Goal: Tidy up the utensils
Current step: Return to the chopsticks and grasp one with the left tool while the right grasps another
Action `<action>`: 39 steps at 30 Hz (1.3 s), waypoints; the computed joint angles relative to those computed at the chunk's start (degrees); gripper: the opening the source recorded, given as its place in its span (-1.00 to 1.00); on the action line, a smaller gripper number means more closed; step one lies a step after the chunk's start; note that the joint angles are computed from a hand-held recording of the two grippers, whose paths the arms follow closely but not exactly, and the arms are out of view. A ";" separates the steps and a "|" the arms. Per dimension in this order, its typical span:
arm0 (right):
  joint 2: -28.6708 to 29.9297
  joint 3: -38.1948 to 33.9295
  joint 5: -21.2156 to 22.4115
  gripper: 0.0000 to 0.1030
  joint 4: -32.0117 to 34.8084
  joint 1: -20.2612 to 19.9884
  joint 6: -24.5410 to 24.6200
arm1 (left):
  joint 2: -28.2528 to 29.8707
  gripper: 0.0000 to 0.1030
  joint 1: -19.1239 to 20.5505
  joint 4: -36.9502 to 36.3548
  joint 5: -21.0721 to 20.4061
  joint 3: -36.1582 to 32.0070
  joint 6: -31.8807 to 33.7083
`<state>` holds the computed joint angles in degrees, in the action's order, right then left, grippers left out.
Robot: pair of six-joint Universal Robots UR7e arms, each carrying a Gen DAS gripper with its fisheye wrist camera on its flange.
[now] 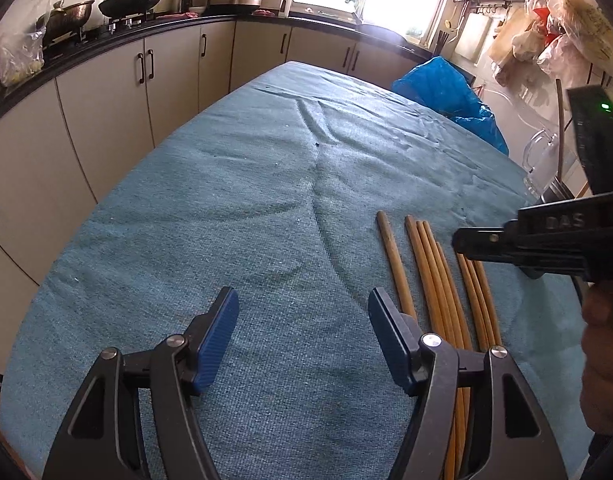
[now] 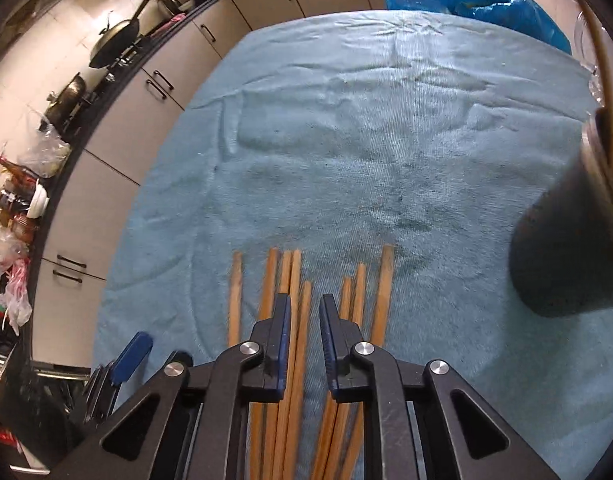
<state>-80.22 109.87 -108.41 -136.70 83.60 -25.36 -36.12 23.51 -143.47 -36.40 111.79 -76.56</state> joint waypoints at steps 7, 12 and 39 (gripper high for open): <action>2.22 -0.27 -4.02 -0.71 -1.69 0.84 -0.30 | 0.38 0.31 0.19 5.62 -0.71 -2.34 -0.40; 3.27 0.10 -7.37 -0.72 -3.47 2.34 -3.00 | -0.52 0.31 0.63 5.54 -2.24 -2.05 -0.57; -6.78 2.10 4.81 -0.89 -2.42 -0.33 -2.07 | 3.57 -0.43 10.87 8.58 -18.69 -19.11 15.33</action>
<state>-87.01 111.97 -103.60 -139.12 83.26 -27.43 -32.55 34.38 -134.88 -55.09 92.68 -61.23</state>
